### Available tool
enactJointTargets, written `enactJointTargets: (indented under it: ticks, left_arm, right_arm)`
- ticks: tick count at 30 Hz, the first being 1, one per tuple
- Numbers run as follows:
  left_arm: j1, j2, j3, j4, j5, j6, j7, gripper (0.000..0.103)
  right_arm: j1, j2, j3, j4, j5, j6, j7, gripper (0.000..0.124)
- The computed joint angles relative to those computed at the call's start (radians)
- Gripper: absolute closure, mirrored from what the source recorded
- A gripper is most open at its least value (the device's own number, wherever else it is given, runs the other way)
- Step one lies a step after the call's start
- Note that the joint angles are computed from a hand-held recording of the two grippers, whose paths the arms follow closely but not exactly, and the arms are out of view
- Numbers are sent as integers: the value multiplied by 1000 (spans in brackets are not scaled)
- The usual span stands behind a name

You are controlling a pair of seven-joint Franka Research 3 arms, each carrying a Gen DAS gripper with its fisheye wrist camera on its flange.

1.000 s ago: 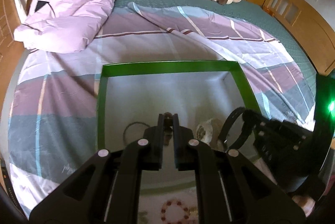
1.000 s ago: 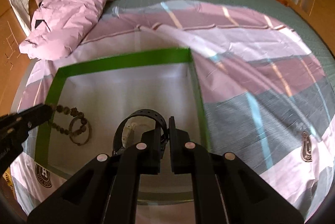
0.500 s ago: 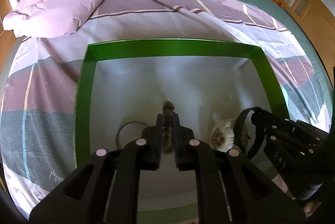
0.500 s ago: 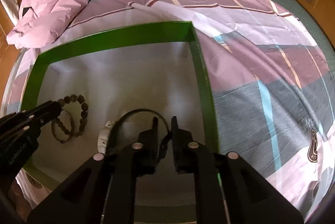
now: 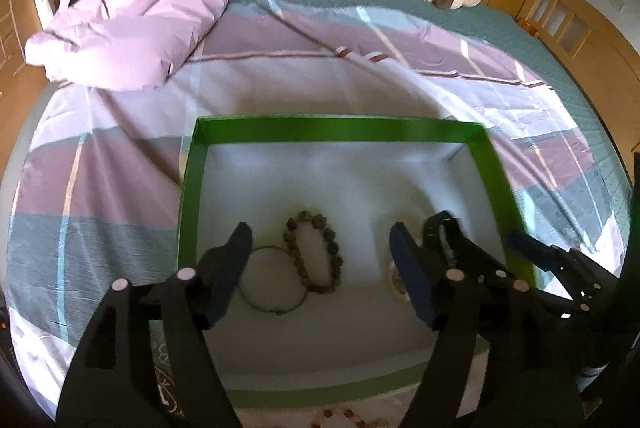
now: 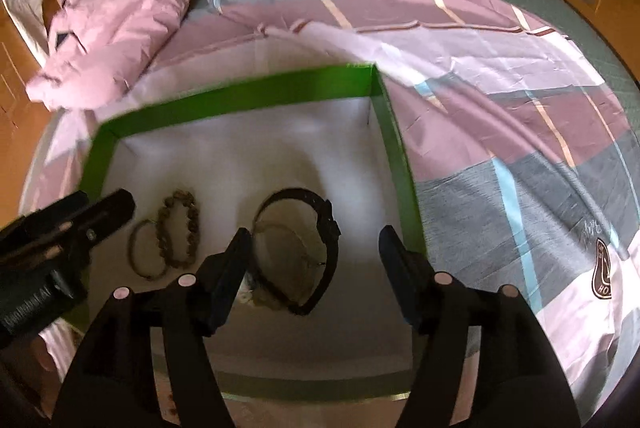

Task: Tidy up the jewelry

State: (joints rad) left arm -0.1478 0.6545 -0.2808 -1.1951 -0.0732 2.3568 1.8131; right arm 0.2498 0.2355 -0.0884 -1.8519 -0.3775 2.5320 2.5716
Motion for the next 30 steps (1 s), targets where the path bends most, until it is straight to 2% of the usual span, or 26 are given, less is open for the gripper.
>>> enactJointTargets:
  ticks: [5, 8, 12, 13, 15, 17, 20, 23, 25, 28, 30]
  left_arm:
    - [39, -101, -41, -103, -76, 33, 39, 17]
    - [56, -164, -54, -164, -126, 43, 61, 13]
    - [68, -262, -52, -258, -180, 59, 102, 9]
    - [62, -295, -40, -293, -174, 82, 98, 5]
    - [63, -362, -29, -375, -194, 153, 103, 3]
    - [58, -417, -12, -441, -198, 213, 91, 2]
    - [53, -500, 8, -540, -197, 283, 99, 2]
    - [30, -576, 43, -652, -112, 375, 74, 2]
    - [28, -609, 59, -701, -106, 370, 80, 2]
    - [39, -609, 81, -725, -188, 282, 155, 2]
    - [44, -598, 100, -755, -117, 284, 119, 2]
  right_arm:
    - [13, -86, 2, -64, -83, 42, 68, 57]
    - [3, -136, 22, -108, -117, 62, 99, 49]
    - [-16, -186, 61, -160, -120, 65, 93, 49]
    - [-18, -197, 71, -171, -119, 56, 77, 49]
    - [-20, -225, 89, -203, -155, 39, 86, 49]
    - [-21, -255, 111, -238, -214, 8, 109, 35]
    - [-34, -302, 138, -320, -283, 32, 167, 31]
    - [-43, -307, 146, -358, -198, 69, 101, 31]
    - [-47, -301, 148, -367, -130, 103, 59, 31]
    - [-46, -282, 152, -360, -68, 142, -17, 31]
    - [-38, -264, 157, -345, -47, 127, -66, 31]
